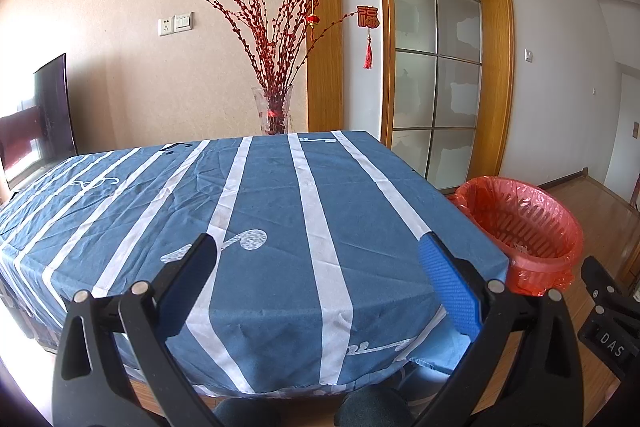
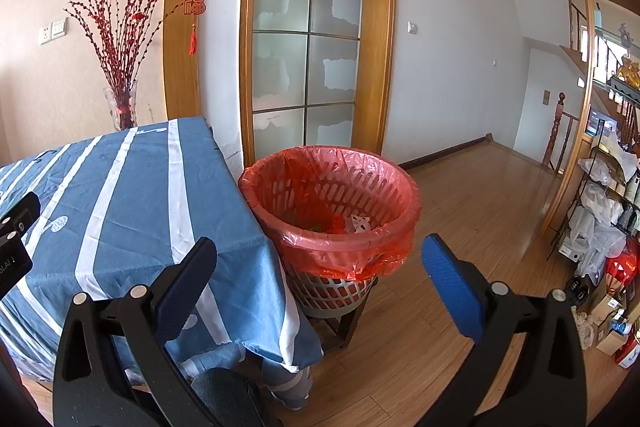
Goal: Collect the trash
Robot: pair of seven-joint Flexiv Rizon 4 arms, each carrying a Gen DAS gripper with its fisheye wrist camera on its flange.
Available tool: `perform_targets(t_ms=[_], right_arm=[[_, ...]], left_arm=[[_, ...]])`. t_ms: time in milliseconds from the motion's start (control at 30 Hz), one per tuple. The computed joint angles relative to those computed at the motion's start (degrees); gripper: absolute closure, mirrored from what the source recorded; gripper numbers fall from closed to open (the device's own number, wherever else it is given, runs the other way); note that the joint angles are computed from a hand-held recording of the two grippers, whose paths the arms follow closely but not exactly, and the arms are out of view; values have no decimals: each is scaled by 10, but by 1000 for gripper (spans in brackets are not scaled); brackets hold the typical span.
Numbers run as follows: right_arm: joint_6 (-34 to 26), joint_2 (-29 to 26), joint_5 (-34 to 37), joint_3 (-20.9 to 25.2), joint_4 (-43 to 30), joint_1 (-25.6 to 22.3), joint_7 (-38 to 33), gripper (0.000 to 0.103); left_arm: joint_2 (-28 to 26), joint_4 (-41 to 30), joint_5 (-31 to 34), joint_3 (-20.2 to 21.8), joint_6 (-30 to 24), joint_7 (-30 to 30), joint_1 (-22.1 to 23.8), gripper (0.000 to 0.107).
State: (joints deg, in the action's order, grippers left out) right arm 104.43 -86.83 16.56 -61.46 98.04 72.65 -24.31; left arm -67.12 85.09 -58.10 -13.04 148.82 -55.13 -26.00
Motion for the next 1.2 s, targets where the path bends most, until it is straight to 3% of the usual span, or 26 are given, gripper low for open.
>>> perform_targets(t_ms=[1200], right_arm=[[2, -2, 1, 4, -3, -5, -2, 2]], left_arm=[[-8, -12, -6, -4, -2, 6, -2, 8]])
